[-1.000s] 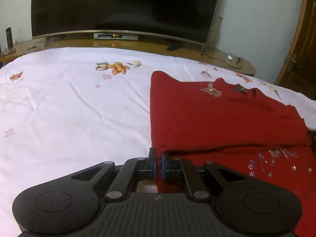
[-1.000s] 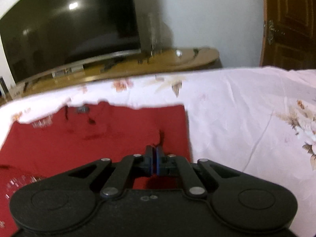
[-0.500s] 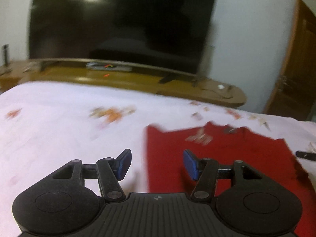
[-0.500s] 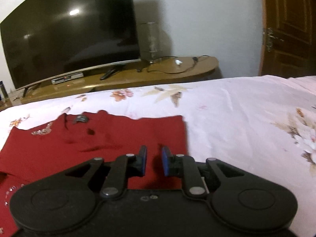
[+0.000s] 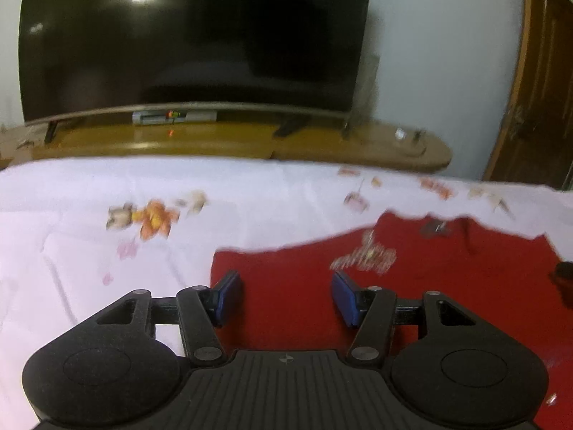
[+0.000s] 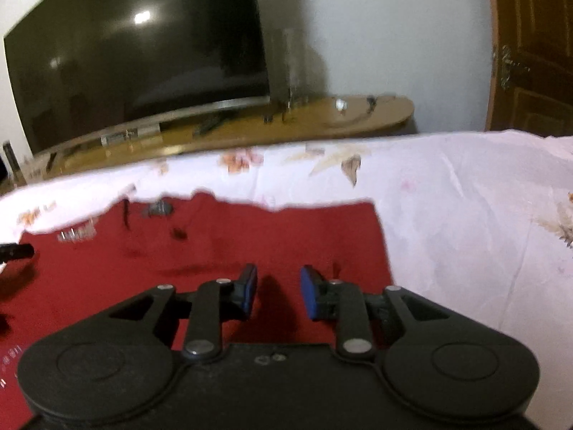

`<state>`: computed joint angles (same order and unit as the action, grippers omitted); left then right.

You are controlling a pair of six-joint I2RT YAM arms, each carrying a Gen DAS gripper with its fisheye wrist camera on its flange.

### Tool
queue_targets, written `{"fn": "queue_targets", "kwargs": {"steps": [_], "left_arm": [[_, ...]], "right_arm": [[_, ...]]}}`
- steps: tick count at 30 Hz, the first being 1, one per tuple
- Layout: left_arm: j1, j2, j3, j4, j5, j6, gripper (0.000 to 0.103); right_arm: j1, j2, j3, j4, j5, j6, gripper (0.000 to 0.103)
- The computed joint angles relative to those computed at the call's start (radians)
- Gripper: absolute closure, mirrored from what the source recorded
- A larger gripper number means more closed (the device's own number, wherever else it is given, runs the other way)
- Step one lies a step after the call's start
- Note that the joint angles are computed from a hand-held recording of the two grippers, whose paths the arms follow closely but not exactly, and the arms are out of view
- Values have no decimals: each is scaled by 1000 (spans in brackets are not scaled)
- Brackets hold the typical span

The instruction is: Fold small clothes

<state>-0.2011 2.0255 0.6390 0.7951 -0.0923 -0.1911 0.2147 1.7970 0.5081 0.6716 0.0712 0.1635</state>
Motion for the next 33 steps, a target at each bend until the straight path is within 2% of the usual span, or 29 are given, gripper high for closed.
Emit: {"fn": "queue_targets", "kwargs": {"steps": [2,4,5,6,9,10,13,18,19,20,21,22,24,26,29,31,33], "left_arm": [[9,25,54,-39,5,2,46],[20,76,154,-173,-1,0,42],[24,105,160,-145,2,21,40],[22,113,156,-122,1,33,38],[-5,64,129,-147,-36,33,38],[-10,39,98,-121,-29,20,38],[-45,1,37,-29,-37,-1,38],[-130,46,88,-66,-91,69,38],[-142,72,114,-106,-113,78,35],[-146,100,106,-68,-128,85,29],[-140,100,91,-47,-134,57,22],[-121,84,90,-75,-110,26,22],[-104,66,61,-67,-117,25,22],[-94,57,21,-34,-115,41,22],[-120,-2,-30,-50,-186,24,22],[-140,-52,-89,-12,-181,-32,22],[-184,-70,-118,19,-173,-96,22]], "right_arm": [[1,0,1,13,11,3,76],[-1,37,37,-18,6,-10,76],[-1,67,70,-63,13,-19,76],[-6,94,71,-33,10,-30,76],[-4,71,80,-78,13,-36,76],[-3,46,78,-100,12,-32,76],[-1,-3,41,-47,-16,-24,74],[48,36,67,-23,-101,-51,74],[64,57,79,-29,-111,-79,76],[82,84,97,-48,-96,-111,76],[97,121,115,-59,-41,-138,76],[91,139,96,3,-25,-137,76],[41,123,89,-6,-24,-75,77],[7,96,70,-19,-12,-81,78],[-9,35,31,-55,-32,-131,78],[15,-26,-21,-40,-2,-129,69],[28,-84,-93,17,-40,-99,68]]}}
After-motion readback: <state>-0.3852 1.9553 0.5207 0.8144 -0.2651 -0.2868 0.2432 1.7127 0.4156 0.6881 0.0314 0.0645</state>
